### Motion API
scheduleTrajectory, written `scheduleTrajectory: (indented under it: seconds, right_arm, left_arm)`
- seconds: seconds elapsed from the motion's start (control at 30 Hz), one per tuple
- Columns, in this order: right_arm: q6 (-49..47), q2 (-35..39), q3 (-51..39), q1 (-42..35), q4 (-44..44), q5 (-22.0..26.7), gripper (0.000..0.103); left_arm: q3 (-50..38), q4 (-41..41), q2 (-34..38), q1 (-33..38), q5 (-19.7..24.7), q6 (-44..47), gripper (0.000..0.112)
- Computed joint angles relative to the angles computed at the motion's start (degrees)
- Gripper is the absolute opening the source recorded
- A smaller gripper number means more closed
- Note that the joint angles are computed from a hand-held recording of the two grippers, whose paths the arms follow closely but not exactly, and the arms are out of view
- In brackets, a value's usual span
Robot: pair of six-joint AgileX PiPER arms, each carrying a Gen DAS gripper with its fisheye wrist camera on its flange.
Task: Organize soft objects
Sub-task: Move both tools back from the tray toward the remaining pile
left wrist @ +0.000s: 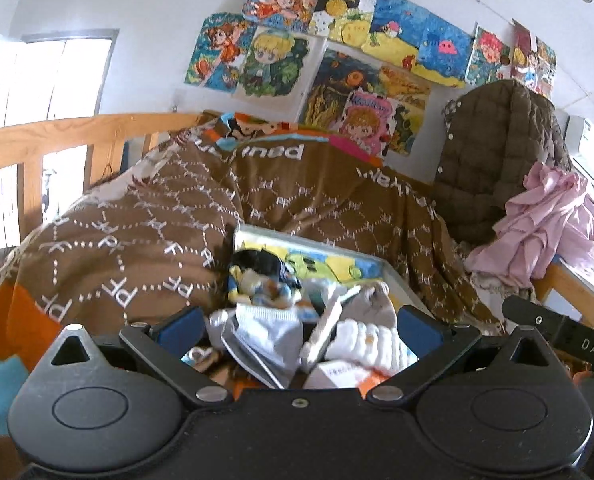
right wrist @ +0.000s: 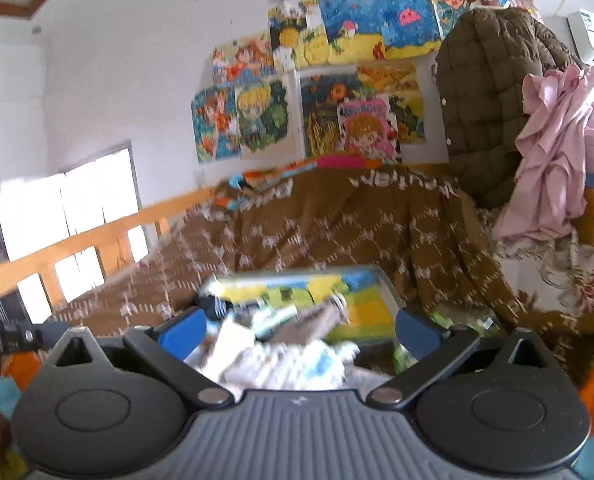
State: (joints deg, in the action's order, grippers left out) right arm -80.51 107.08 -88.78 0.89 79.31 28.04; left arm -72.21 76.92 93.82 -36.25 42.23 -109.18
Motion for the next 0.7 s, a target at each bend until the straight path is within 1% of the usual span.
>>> scheduleTrajectory:
  seconds: [0.07,0.1,0.17,0.27,0.3,0.37,0.47,0.6,0.7]
  right_arm:
    - [5.7,-1.1,1.1,0.4,-7.0,-1.0,0.103]
    - [10.5,-1.2,1.0,0.6,-12.1,-1.0,0.103]
    - [17.1,-1.2,0.7,0.6,-18.7,0.0,0.103]
    - [26.2,-0.7,-0.4,0.7,-27.0,2.7,0.103]
    - [27.9,-0.2,-1.1,0.5,-28.3,3.7,0.103]
    - [32.0,0.9,-2.8,0.2,-32.0,6.2,0.103]
    - [39.7,3.2,-6.7,0.9,-39.5,8.7,0.103]
    - [44.4,7.6,-14.3,0.9,-44.3,14.9,0.103]
    - [43.5,11.6,-21.8,1.3,-46.5,17.7,0.103]
  left_arm:
    - [0.1,-1.2,-0.1,-0.4,-0.3,1.7,0.102]
    - [-0.3,-1.8,0.2,-0.5,-0.4,2.7,0.102]
    - [-0.8,-3.5,0.6,-0.6,-0.7,5.1,0.102]
    - [-1.1,-4.9,1.2,-0.3,-2.0,7.2,0.102]
    - [-1.3,-5.6,1.5,-0.1,-2.5,8.2,0.102]
    - [-1.6,-7.2,2.0,0.2,-3.4,10.0,0.102]
    - [-2.3,-9.9,3.0,1.3,-5.3,13.3,0.102]
    - [-4.0,-13.0,5.0,3.8,-8.5,19.4,0.102]
    - [-5.0,-13.6,6.6,5.5,-10.4,22.3,0.102]
